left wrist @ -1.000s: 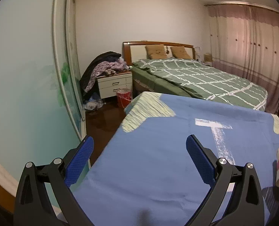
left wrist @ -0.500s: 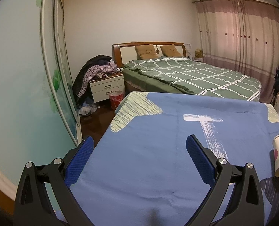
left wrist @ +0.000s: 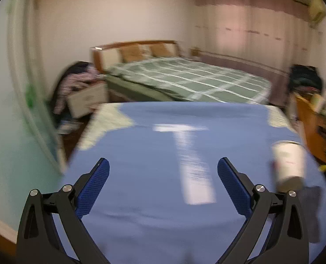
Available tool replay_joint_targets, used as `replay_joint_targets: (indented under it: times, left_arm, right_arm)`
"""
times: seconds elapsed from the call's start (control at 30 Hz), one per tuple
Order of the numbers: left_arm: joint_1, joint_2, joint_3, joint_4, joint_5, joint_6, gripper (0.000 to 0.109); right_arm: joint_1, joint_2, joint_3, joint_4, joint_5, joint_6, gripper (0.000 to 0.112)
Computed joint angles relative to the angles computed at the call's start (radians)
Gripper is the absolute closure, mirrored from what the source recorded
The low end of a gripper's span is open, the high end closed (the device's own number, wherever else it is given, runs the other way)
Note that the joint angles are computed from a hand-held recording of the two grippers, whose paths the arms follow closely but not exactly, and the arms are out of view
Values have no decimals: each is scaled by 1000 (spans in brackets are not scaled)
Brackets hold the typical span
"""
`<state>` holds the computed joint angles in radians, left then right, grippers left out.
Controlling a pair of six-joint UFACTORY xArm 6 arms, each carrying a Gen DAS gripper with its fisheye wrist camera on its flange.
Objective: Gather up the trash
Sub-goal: 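Grasp the white paper cup with the left gripper and lift it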
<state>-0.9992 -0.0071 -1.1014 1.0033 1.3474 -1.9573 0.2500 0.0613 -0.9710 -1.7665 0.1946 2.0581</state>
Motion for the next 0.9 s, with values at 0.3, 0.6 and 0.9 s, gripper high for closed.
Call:
replay_joint_targets:
  times: [0.3, 0.6, 0.9]
  left_arm:
    - [109, 226, -269, -45, -434, 274, 12]
    - [185, 498, -580, -298, -524, 572, 12]
    - [235, 613, -700, -417, -527, 721, 19]
  right_arm:
    - [-4, 9, -15, -3, -24, -13, 44]
    - [-22, 36, -43, -45, -86, 37, 44]
    - [-34, 52, -59, -64, -126, 70, 44]
